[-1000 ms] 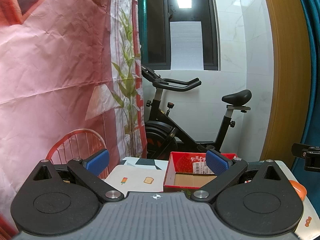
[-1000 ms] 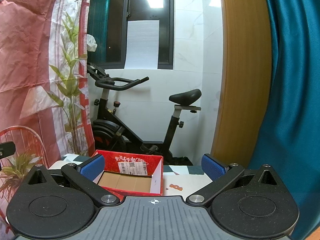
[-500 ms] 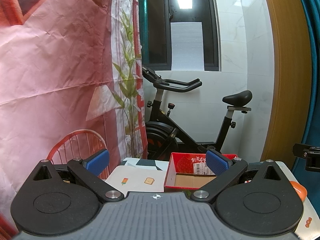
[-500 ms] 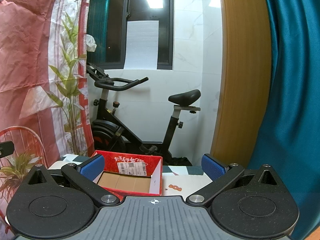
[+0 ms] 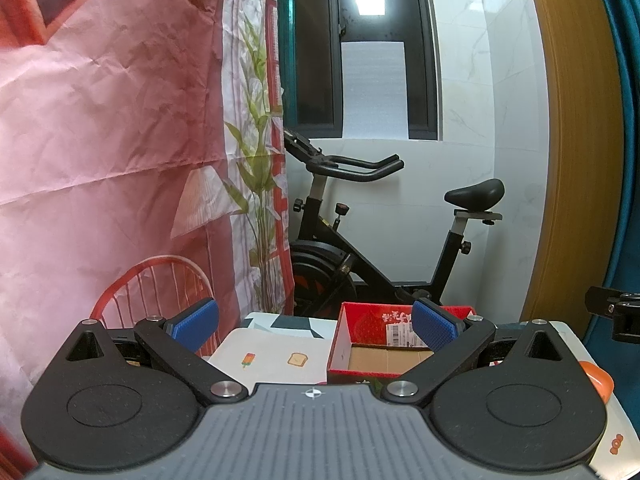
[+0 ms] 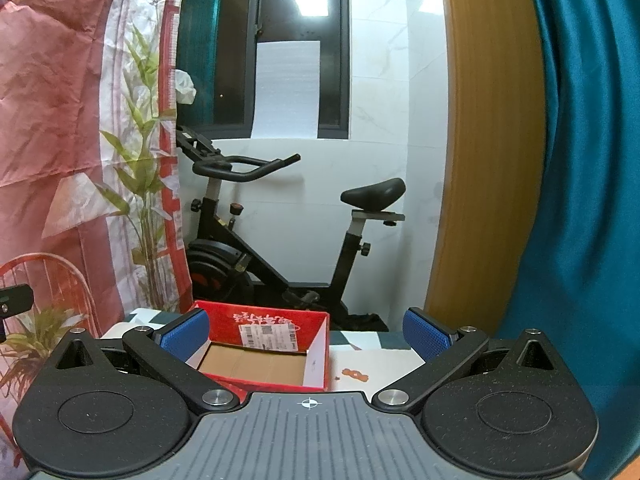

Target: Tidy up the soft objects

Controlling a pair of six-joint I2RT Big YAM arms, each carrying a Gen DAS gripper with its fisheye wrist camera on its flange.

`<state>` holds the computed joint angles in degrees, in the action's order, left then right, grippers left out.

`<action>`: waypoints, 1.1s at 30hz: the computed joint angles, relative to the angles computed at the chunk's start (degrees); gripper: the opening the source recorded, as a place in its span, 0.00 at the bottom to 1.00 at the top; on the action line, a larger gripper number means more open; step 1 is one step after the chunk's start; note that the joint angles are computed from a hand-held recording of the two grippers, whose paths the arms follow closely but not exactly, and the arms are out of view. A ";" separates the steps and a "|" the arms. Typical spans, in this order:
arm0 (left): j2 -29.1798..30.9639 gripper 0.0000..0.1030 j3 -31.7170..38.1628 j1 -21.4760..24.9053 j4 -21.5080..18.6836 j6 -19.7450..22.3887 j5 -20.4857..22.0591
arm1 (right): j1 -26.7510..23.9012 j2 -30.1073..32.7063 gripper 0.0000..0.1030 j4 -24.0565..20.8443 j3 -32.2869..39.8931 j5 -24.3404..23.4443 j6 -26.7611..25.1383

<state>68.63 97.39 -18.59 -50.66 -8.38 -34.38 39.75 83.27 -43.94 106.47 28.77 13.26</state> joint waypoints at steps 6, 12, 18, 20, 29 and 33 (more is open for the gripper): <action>-0.02 1.00 -1.67 2.32 1.02 -3.64 3.23 | -1.41 -1.84 1.00 3.84 -3.83 -4.59 0.55; 1.28 1.00 -6.05 3.64 5.84 0.68 0.33 | -4.70 -2.85 1.00 11.04 -10.42 -14.39 3.07; 3.43 1.00 -9.38 8.11 6.78 -1.43 9.31 | -5.54 0.58 1.00 16.80 -14.00 -14.26 1.24; 4.13 1.00 -10.55 9.16 6.82 -1.93 11.03 | -6.07 1.88 1.00 16.53 -14.47 -16.12 2.82; 7.01 0.98 -13.72 11.92 8.23 -4.24 16.56 | -7.48 6.89 1.00 14.94 -15.80 -20.96 6.57; 8.10 0.97 -14.61 12.29 8.17 -4.33 18.55 | -8.51 8.75 1.00 13.87 -15.14 -22.65 8.34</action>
